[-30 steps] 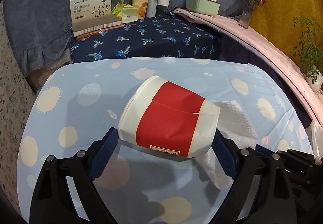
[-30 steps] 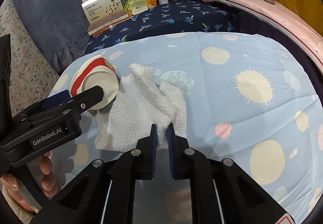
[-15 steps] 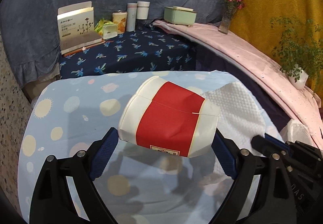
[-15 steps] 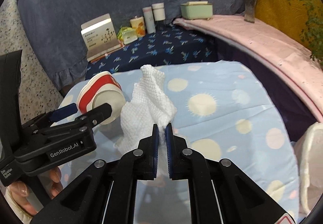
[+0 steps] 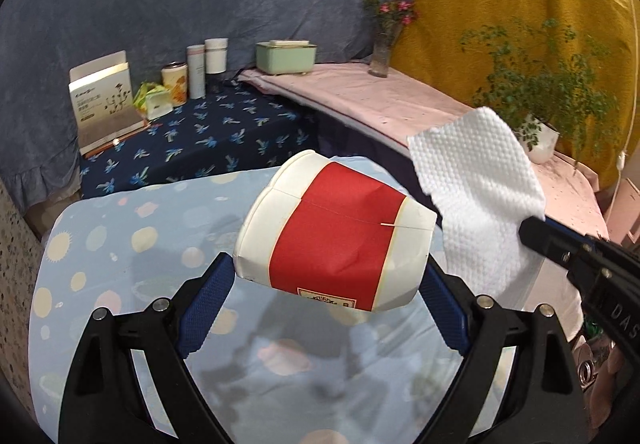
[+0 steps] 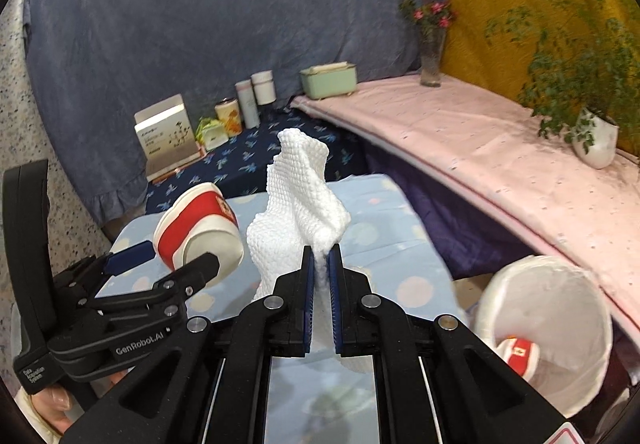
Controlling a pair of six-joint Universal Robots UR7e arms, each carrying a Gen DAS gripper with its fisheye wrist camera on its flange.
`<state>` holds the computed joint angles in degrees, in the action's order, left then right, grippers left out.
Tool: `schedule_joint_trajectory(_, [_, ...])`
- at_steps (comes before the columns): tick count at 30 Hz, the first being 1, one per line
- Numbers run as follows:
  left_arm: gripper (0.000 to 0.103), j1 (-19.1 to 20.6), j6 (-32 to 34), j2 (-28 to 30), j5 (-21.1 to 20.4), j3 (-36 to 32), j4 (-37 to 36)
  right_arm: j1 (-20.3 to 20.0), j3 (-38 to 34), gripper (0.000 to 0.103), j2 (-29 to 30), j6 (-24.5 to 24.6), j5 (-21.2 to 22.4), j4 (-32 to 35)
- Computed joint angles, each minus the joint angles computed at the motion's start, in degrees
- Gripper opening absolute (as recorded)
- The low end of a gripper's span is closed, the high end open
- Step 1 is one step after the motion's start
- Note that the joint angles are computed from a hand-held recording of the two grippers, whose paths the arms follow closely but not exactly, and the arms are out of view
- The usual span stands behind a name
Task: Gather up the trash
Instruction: 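Carry the paper cup with the left tool while the right tool carries the white cloth to the bin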
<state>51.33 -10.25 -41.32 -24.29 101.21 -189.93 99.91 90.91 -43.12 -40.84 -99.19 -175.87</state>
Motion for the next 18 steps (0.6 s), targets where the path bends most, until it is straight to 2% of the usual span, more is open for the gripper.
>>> schedule_joint_trajectory(18, [0.086, -5.6, 1.7, 8.7, -4.0, -10.8, 7.1, -4.7, 3.0, 0.008, -9.4, 0.3, 0.3, -4.4])
